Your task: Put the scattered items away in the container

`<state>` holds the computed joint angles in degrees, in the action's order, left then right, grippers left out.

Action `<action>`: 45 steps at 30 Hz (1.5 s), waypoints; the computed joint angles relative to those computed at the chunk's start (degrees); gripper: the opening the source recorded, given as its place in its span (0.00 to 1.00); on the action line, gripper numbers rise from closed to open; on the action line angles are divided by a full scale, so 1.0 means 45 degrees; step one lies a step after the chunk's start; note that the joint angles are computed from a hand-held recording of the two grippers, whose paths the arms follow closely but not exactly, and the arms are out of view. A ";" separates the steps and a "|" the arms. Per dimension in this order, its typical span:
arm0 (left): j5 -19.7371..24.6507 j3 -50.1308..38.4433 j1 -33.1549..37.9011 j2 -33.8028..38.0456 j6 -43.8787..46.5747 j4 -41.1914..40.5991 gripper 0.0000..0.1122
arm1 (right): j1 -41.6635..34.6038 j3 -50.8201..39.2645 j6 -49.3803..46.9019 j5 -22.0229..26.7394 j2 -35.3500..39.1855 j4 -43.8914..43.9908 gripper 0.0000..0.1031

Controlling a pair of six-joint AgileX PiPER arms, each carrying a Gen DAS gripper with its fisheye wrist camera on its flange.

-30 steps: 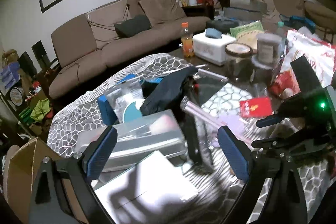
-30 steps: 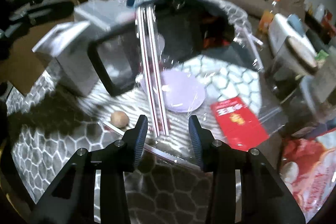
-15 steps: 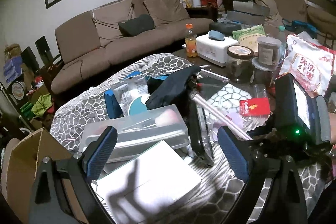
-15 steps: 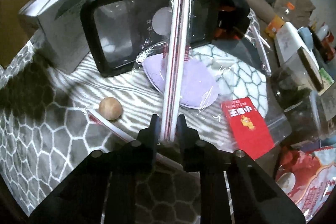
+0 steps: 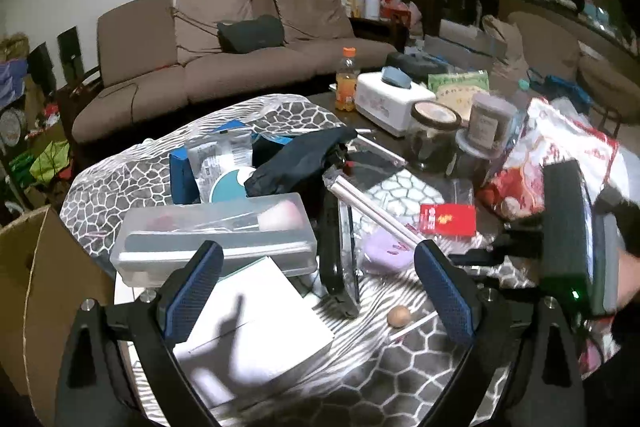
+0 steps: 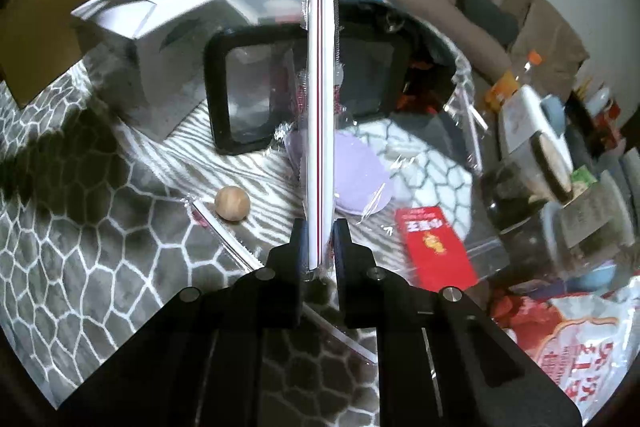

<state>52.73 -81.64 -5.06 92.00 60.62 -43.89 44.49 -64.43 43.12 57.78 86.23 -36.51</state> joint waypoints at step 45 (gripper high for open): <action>-0.6004 0.6622 -0.3681 -0.0940 0.0212 -0.0924 0.50 | 0.0056 -0.0435 0.2198 0.2210 -0.3243 -0.1938 0.13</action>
